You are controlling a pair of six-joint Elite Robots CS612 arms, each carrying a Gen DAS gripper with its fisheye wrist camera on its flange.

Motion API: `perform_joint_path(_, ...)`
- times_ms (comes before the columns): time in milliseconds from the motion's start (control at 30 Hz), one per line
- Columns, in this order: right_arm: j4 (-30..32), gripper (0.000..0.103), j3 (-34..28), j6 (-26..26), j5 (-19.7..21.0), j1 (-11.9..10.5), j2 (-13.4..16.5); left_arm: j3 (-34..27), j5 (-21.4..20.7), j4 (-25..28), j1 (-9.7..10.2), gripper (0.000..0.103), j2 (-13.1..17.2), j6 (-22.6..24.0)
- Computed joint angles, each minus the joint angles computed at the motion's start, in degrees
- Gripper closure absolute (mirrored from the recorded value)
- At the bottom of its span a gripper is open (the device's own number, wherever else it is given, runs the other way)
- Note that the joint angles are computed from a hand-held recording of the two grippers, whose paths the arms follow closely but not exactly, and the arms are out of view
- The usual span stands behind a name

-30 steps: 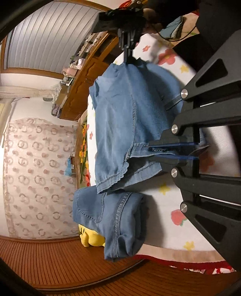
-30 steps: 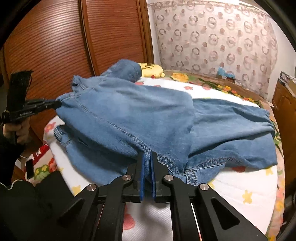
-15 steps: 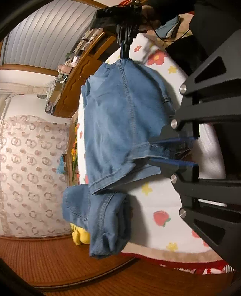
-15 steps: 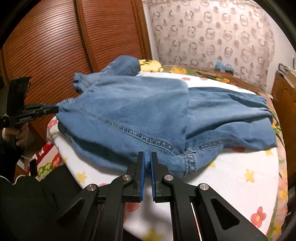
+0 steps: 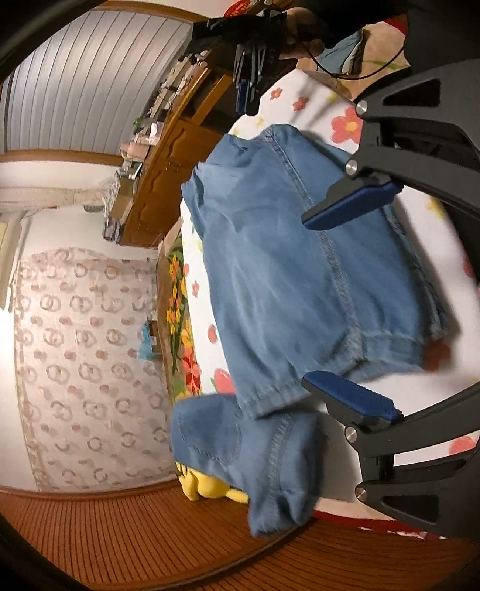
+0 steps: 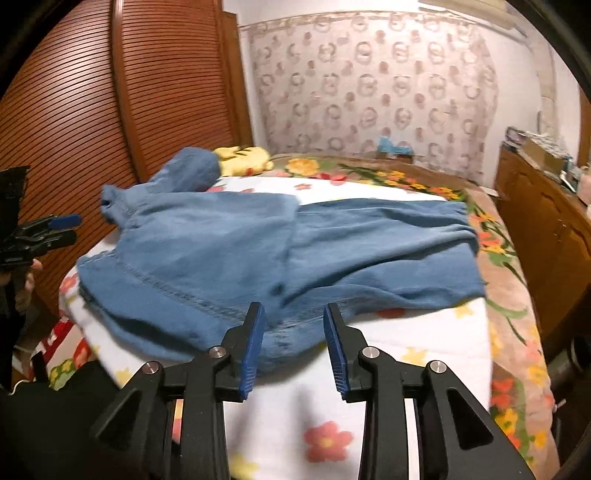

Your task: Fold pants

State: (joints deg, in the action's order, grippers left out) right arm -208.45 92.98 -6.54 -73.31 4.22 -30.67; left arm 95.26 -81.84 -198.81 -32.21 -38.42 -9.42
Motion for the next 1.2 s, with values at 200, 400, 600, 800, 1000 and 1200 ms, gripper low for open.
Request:
perform_joint_path(200,0.5,0.064,0.0,2.5,-4.5,-0.7,0.1,-3.1,-2.4,0.7,-0.16,0.024,1.7,0.5)
perform_joint_path(400,3.3,0.064,-1.8,3.0,-10.1,-1.3,0.6,-5.9,-2.9,3.5,-0.71,0.024,3.2,0.3)
perform_joint_path(600,10.7,0.063,-5.5,2.5,-13.5,-1.5,1.2,-7.3,-3.9,5.7,-0.99,0.024,4.1,-0.1)
perform_joint_path(800,16.1,0.063,-8.6,2.7,-15.2,-1.2,1.4,-7.7,-4.4,6.8,-1.09,0.024,4.5,0.1)
perform_joint_path(1000,19.2,0.063,-11.4,5.4,-14.0,-1.9,2.0,-7.9,-4.7,7.4,-1.13,0.024,4.7,-0.1)
perform_joint_path(1200,21.1,0.079,-13.0,8.2,-11.7,-2.5,2.5,-7.9,-4.4,7.5,-1.13,0.024,4.8,-0.3)
